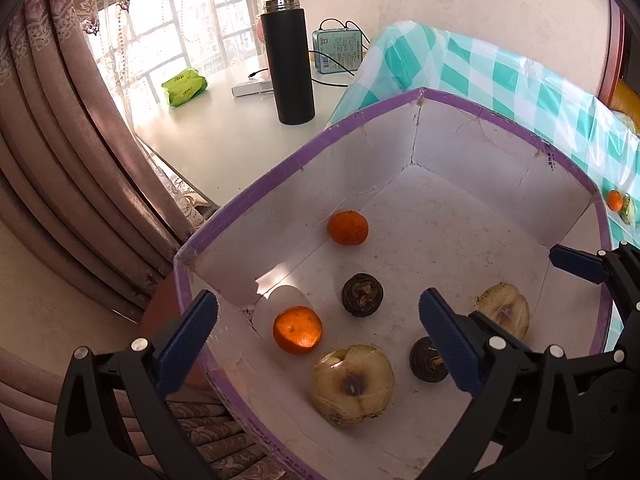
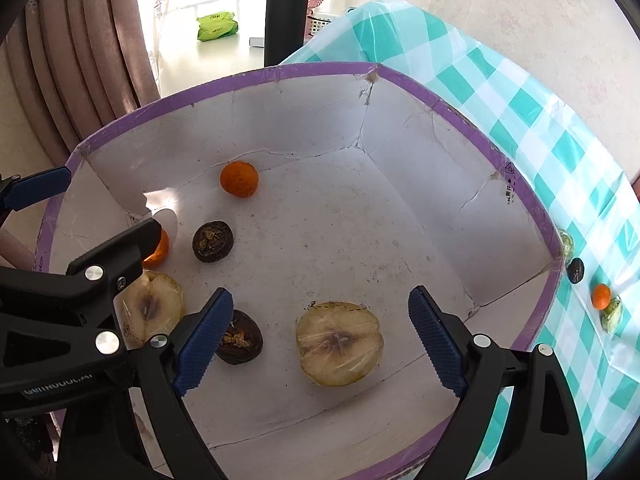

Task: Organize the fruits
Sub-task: 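Open the left gripper to drop the dark fruit while the right releases the mandarin, then move both tools back over the remaining fruit on the cloth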

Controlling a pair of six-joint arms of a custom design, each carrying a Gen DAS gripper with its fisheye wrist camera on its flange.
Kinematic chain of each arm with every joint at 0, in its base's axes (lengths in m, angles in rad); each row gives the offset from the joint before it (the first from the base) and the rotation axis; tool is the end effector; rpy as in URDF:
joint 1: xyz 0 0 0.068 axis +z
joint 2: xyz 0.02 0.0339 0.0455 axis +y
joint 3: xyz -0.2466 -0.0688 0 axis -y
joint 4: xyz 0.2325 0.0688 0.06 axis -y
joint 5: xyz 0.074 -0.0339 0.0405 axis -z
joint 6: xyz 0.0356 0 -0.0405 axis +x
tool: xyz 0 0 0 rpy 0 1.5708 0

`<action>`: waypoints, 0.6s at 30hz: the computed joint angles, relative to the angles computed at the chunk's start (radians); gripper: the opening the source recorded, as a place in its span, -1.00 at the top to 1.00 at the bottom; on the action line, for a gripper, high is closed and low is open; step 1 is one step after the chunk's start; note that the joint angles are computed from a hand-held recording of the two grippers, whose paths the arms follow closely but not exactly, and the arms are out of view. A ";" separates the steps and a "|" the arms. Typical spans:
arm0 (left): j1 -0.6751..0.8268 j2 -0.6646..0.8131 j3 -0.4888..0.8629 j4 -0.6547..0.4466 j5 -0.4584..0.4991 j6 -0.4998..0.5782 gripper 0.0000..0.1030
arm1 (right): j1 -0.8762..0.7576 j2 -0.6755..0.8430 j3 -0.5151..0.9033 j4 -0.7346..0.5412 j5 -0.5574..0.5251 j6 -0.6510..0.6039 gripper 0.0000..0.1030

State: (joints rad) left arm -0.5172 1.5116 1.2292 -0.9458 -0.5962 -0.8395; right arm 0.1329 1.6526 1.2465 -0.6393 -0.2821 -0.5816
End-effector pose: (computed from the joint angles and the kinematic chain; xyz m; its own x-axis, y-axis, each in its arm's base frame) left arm 0.2534 -0.1212 0.2551 -0.7292 -0.2937 -0.6180 -0.4456 0.8893 0.1032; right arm 0.3275 0.0538 0.2290 -0.5706 -0.6086 -0.5514 -0.6931 0.7170 -0.0743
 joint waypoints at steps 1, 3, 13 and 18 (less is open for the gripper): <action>-0.007 0.006 0.012 -0.012 -0.012 -0.011 -0.96 | -0.011 -0.002 -0.002 0.000 -0.020 -0.002 -0.68; -0.016 0.017 0.036 -0.037 -0.032 -0.029 -0.96 | -0.037 0.000 0.001 -0.005 -0.061 -0.007 -0.68; -0.165 -0.059 0.082 -0.025 -0.234 -0.181 -0.96 | -0.197 -0.037 -0.029 -0.024 -0.344 -0.055 -0.67; -0.344 -0.141 -0.017 0.244 -0.438 -0.182 -0.96 | -0.420 -0.012 -0.005 -0.028 -0.639 -0.068 -0.68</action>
